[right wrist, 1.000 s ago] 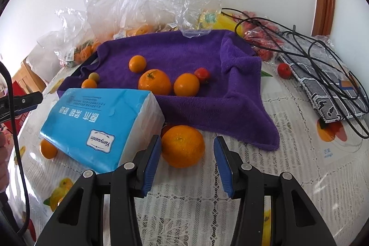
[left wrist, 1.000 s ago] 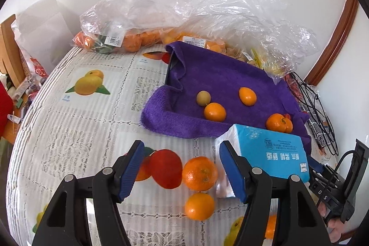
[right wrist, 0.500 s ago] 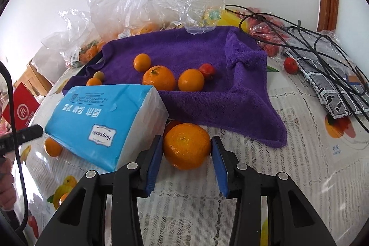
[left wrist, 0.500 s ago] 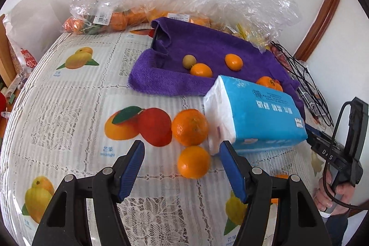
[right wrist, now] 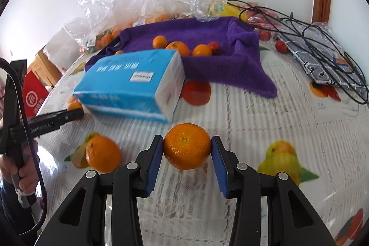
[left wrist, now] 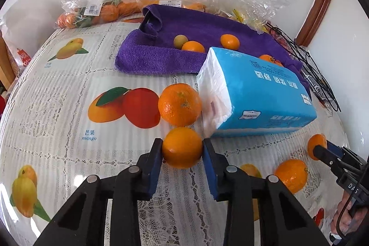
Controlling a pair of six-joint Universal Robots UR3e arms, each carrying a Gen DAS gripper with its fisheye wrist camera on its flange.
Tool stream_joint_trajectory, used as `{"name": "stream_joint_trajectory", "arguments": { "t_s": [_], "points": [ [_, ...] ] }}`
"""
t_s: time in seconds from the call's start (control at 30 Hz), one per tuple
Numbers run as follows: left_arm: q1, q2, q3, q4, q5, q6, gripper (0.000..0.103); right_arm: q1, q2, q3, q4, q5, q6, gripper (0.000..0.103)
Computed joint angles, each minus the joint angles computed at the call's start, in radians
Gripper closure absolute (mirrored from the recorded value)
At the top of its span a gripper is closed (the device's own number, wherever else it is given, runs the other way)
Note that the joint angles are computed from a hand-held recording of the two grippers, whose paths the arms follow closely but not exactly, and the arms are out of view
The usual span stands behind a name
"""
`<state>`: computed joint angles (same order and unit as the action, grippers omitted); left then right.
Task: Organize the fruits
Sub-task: 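Grasp another mandarin with the right gripper while the left gripper grasps another orange, then carry both held oranges over the purple towel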
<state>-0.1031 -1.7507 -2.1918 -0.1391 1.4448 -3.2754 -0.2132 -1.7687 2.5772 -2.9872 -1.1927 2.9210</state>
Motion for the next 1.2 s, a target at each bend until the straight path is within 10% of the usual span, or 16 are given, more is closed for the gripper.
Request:
{"name": "stream_joint_trajectory", "arguments": {
  "t_s": [0.67,1.2],
  "points": [
    [-0.131,-0.082,-0.005,0.144,0.197,0.010,0.071,0.130,0.185,0.000,-0.248,-0.156,0.078,0.060],
    [-0.136,-0.091,-0.004,0.154,0.188,-0.006,0.064,0.109,0.185,-0.004,-0.233,-0.122,0.066,0.058]
  ]
}}
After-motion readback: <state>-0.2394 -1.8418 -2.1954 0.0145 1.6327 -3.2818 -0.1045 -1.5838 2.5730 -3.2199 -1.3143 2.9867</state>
